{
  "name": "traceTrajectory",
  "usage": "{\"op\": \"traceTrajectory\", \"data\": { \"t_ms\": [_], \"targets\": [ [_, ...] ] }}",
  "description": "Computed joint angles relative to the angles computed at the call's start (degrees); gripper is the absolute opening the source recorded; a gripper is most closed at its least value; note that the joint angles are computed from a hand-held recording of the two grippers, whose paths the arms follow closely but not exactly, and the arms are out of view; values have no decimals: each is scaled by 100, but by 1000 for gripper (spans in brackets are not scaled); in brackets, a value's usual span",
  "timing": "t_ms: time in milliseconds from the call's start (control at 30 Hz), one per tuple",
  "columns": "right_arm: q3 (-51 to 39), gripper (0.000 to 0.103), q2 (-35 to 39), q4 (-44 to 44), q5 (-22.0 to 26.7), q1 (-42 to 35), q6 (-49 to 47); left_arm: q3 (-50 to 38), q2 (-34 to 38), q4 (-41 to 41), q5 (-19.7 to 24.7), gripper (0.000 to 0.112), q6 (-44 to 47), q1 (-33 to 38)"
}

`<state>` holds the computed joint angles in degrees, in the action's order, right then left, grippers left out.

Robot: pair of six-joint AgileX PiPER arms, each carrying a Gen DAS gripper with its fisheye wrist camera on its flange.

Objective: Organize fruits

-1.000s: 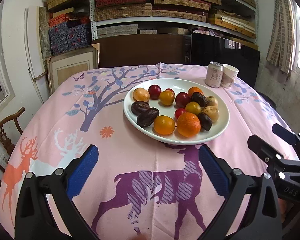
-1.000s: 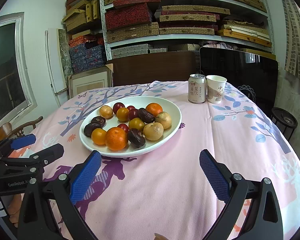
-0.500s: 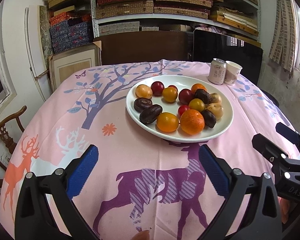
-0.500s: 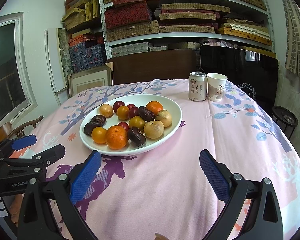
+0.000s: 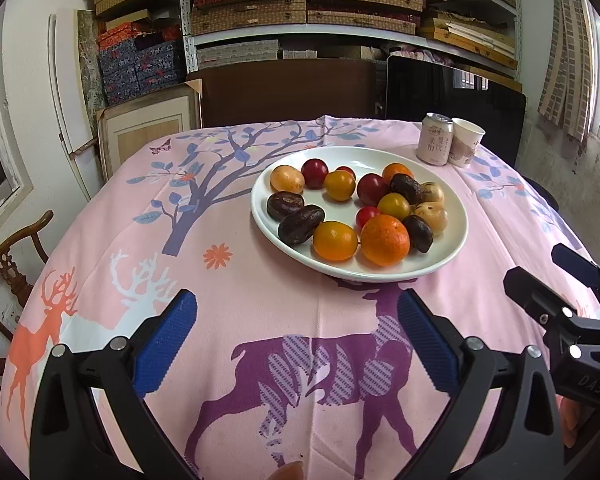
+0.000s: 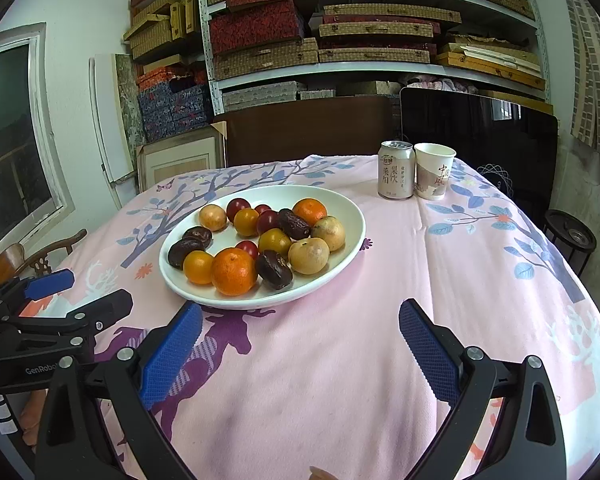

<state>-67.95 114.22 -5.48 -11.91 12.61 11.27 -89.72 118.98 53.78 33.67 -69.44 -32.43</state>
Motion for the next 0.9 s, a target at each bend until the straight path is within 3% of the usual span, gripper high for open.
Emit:
{"op": "traceTrajectory", "data": {
  "t_ms": [900],
  "targets": [
    [248, 100, -53, 465, -70, 128, -447, -123, 94, -263, 40, 99, 282, -9]
  ]
}}
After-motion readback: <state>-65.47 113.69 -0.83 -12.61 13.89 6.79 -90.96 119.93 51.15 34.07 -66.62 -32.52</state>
